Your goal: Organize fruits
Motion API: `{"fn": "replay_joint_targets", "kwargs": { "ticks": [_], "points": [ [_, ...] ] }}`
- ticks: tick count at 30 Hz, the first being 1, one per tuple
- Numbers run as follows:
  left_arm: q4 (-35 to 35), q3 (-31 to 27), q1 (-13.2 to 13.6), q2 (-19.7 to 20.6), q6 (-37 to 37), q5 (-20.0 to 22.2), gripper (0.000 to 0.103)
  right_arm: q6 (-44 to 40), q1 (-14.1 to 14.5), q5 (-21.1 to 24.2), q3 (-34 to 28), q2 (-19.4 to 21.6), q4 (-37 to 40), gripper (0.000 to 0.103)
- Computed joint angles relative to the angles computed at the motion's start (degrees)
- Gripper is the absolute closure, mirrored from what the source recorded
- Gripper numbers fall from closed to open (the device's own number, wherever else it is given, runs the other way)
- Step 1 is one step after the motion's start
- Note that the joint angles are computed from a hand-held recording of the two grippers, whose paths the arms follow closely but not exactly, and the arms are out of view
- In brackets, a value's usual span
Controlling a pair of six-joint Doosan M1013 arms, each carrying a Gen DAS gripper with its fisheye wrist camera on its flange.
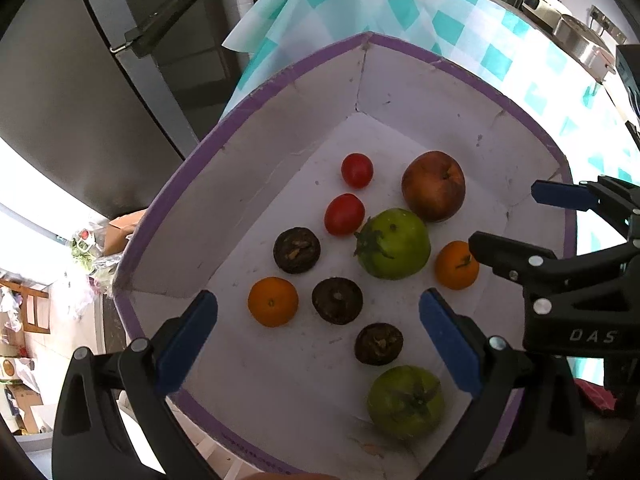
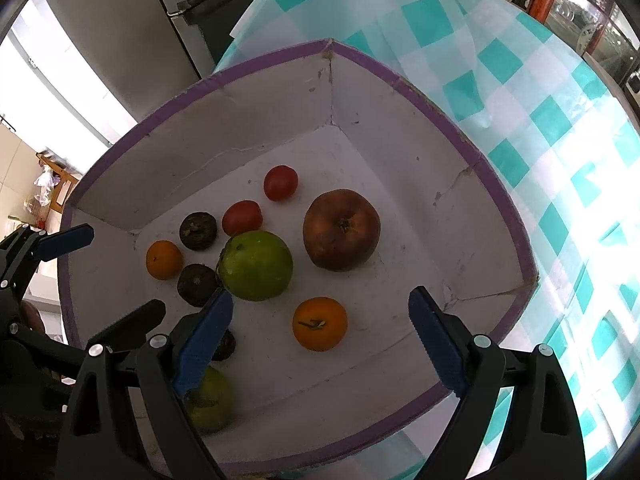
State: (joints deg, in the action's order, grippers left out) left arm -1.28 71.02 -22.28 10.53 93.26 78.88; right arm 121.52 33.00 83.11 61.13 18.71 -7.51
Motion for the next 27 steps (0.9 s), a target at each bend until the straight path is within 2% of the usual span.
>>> {"fn": "replay_joint_targets", "kwargs": {
  "ticks": [27],
  "points": [
    [-3.01, -0.18, 1.58, 1.11, 5.34, 1.01, 0.002, 3.99, 0.81, 1.82, -0.57, 1.10, -0.77, 0.016]
  ]
}}
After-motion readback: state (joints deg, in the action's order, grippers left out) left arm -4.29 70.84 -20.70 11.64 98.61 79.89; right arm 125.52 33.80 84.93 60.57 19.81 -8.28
